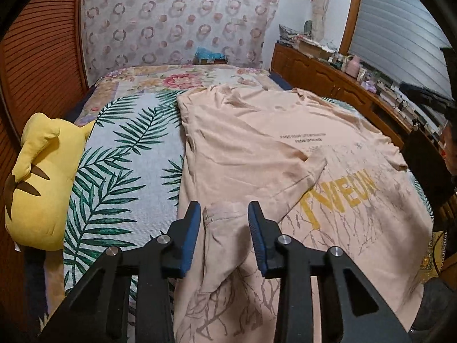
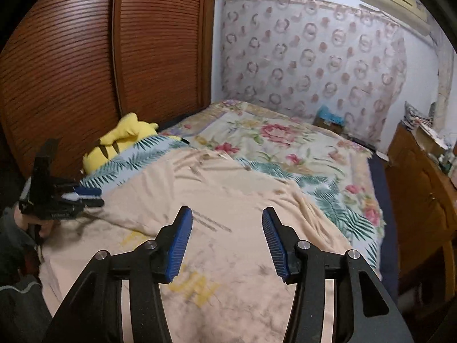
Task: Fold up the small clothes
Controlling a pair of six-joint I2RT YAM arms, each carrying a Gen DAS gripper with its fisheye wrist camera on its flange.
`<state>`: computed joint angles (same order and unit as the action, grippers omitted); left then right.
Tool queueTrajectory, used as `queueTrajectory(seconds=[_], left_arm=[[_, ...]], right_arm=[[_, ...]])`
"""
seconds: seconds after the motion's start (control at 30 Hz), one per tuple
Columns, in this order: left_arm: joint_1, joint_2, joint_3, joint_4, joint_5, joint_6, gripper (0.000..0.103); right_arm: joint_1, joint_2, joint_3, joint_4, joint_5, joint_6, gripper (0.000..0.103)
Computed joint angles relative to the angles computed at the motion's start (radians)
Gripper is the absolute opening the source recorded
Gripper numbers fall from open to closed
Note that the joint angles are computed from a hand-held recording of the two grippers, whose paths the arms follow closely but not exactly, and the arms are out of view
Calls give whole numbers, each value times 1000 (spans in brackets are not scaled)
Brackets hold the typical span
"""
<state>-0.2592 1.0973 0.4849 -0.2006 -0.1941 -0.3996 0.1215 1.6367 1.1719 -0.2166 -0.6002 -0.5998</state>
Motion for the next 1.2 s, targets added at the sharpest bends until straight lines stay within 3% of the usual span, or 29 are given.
queueTrajectory(seconds=[0.2, 0.37, 0.47, 0.73, 0.93, 1.2], left_arm=[[-1, 51, 5, 0, 2, -5, 31], [-39, 58, 10, -3, -33, -3, 12], [-82, 32, 5, -6, -54, -2, 7], [-247, -34, 9, -55, -99, -81, 6], [-367, -104, -32, -108, -149, -196, 7], [-439, -204, -46, -202, -220, -261, 7]], right_arm=[[23, 97, -81, 77, 40, 22, 53], [31, 173, -124, 155, 58, 52, 53], [30, 216, -102, 155, 47, 65, 53], [35, 284, -4, 112, 39, 81, 53], [53, 280, 1, 98, 25, 59, 53], [119, 270, -4, 123, 49, 75, 53]])
